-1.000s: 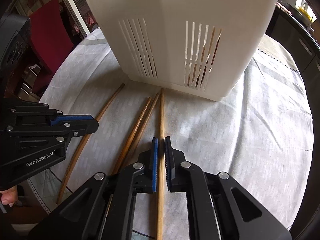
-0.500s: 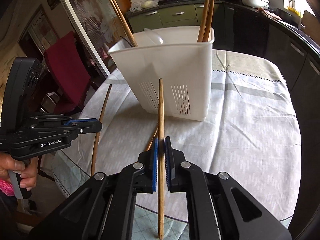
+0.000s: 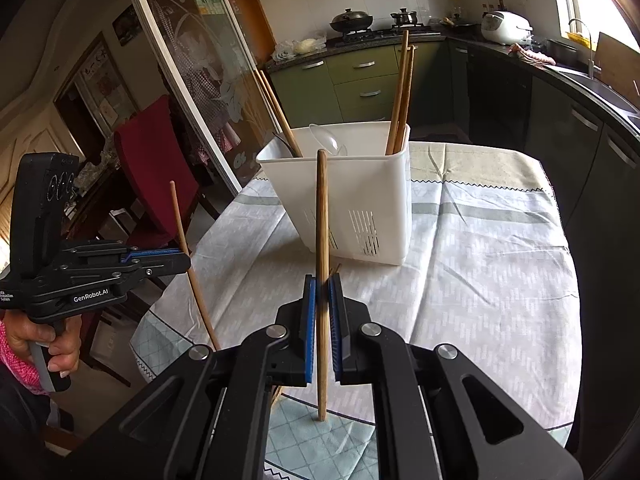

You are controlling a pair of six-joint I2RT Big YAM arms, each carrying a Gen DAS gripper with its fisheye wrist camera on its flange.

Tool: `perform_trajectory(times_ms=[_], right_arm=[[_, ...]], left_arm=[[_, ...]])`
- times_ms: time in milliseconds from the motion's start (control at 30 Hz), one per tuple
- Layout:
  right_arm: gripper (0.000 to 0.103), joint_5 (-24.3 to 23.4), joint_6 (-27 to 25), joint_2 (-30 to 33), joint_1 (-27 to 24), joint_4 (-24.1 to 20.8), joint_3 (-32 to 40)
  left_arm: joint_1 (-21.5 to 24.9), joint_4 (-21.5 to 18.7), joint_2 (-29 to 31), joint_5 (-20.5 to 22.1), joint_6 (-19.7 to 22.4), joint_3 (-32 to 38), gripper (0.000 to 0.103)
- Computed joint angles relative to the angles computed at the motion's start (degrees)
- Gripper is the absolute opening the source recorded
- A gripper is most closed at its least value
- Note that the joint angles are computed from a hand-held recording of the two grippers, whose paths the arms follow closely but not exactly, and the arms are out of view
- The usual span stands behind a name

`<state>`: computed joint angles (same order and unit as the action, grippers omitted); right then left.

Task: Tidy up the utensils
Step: 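Raise both chopsticks upright over the holder and release them inside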

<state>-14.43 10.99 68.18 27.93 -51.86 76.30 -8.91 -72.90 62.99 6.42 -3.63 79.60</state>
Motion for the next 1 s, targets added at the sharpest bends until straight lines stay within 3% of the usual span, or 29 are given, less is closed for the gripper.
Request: perform_trajectory(times_ms=[433,1000], right_arm=[[0.007,-2.21,-0.49,0.12,-1.57,0.48,3.72],[0.007,-3.3,2.84,5.07,-5.54,2.81,20.4]], left_arm=[[-0.46,0.22,0.7,1.33,-0.03,5.33,0.005],[-2.47,-0.5,10.46,0.6,-0.93,27.24,0.005]])
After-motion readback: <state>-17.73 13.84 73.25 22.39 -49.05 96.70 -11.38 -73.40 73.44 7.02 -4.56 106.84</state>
